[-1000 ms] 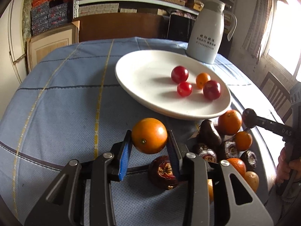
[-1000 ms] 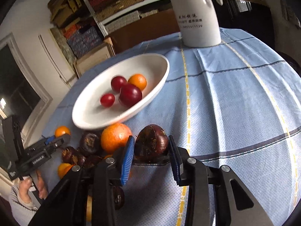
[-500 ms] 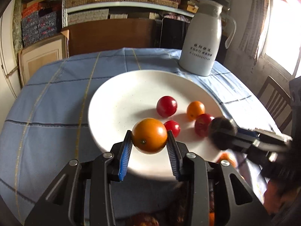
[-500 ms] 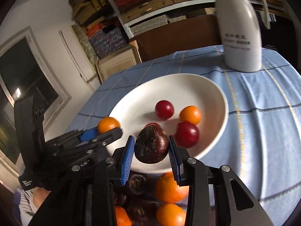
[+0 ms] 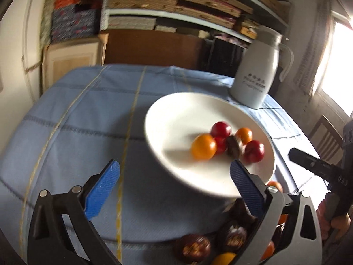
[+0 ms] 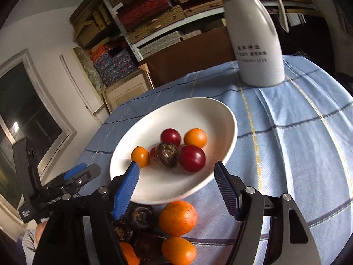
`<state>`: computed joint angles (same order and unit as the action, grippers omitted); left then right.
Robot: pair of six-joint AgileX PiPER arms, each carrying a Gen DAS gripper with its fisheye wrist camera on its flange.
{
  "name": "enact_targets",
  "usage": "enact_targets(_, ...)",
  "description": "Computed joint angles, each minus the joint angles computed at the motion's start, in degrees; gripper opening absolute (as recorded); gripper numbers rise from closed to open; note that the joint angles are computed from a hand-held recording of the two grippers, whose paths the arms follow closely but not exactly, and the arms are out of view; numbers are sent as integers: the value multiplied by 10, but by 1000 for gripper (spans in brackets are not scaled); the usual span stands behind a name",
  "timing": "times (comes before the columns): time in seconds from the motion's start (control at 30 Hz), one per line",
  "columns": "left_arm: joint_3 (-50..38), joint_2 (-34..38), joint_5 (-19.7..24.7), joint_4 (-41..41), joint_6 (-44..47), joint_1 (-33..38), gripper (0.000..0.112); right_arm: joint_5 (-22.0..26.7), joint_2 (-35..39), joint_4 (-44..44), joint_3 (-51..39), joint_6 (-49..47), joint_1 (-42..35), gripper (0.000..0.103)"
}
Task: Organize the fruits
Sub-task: 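Carry both fruits over the white plate and open both tools, then grasp a large orange with the right tool while the left tool grasps a dark brown fruit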
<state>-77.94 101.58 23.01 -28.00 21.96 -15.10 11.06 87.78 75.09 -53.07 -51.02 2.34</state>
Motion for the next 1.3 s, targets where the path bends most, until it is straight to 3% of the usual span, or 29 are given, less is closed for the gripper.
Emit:
enact_targets(0.17, 48, -18, -6, 62, -80, 17, 98, 24, -18, 57, 37, -36, -18, 86)
enact_targets(0.33, 74, -24, 10, 80, -115, 40, 98, 59, -30, 61, 65, -39, -28, 87)
enact_targets(0.4, 82, -26, 22, 57, -101, 53, 98, 76, -25, 46, 63, -27, -29, 87)
enact_targets(0.6, 104, -36, 26, 23, -71, 65, 98, 67, -11, -29, 48, 25, 5, 87)
enact_targets(0.8, 100, -34, 31, 56, -87, 47, 98, 41, 5, -122, 31, 96, 38, 85)
enact_targets(1.0, 100, -35, 33, 76, -92, 36, 98, 29, 31, -231, 8, 196, 51, 76)
enact_targets(1.07, 99, -35, 34, 84, -96, 31, 98, 30, 40, -268, 0, 232, 55, 68)
enact_targets(1.17, 99, -36, 33, 89, -99, 29, 98, 31, 48, -255, -4, 216, 58, 53)
enact_targets(1.23, 98, -35, 34, 88, -99, 29, 98, 43, 52, -199, -4, 161, 48, 45)
enact_targets(1.3, 96, -34, 36, 84, -95, 29, 98, 46, 49, -168, 1, 132, 43, 45)
